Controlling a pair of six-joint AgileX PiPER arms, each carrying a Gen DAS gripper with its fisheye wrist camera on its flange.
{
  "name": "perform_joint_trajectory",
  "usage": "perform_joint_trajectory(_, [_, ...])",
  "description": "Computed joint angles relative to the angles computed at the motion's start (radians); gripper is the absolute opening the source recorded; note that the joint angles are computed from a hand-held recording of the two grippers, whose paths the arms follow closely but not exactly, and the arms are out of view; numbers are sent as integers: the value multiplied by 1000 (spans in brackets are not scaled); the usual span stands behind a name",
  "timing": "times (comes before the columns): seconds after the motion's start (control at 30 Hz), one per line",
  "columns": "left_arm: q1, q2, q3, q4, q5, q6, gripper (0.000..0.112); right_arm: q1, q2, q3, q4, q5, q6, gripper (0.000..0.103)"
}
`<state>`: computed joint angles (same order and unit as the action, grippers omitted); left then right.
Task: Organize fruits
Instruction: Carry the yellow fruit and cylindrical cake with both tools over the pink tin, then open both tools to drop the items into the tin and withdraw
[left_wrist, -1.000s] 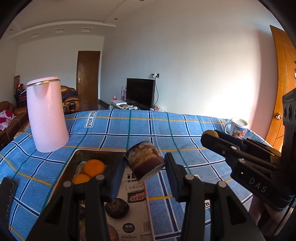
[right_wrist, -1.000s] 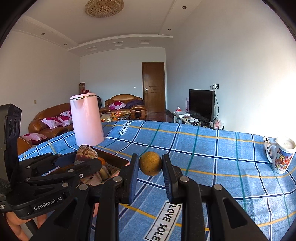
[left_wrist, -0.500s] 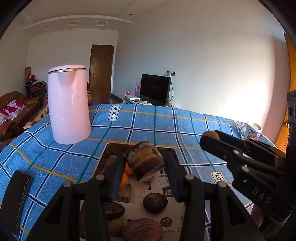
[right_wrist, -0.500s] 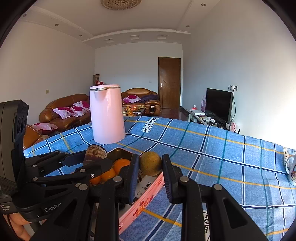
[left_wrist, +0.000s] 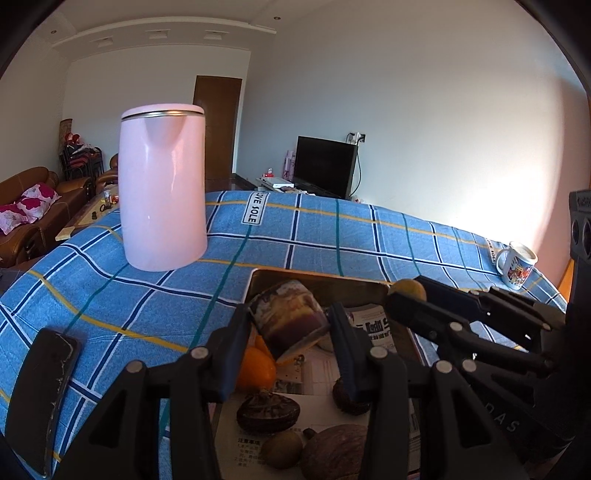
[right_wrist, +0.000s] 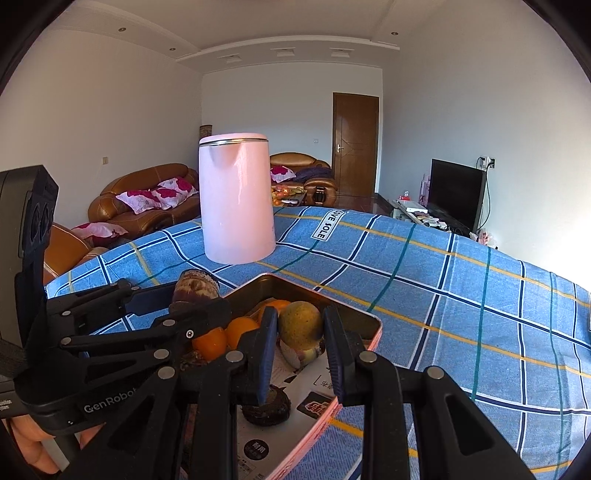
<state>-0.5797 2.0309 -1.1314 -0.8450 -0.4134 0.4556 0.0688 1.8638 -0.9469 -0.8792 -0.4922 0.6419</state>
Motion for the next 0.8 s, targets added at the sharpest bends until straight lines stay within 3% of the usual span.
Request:
perform_joint_trajectory(0.17, [15,2,9,27,10,-23,45,31,20,-28,-1,50,16,27])
perform_joint_trajectory(0.43, [28,13,0,-17,34,29,45,54,74,-105,-138,136,195,27])
perform_joint_trajectory(0.8, [23,41,-64,-205,93,257,45,52,127,-177,-380,182,456,27])
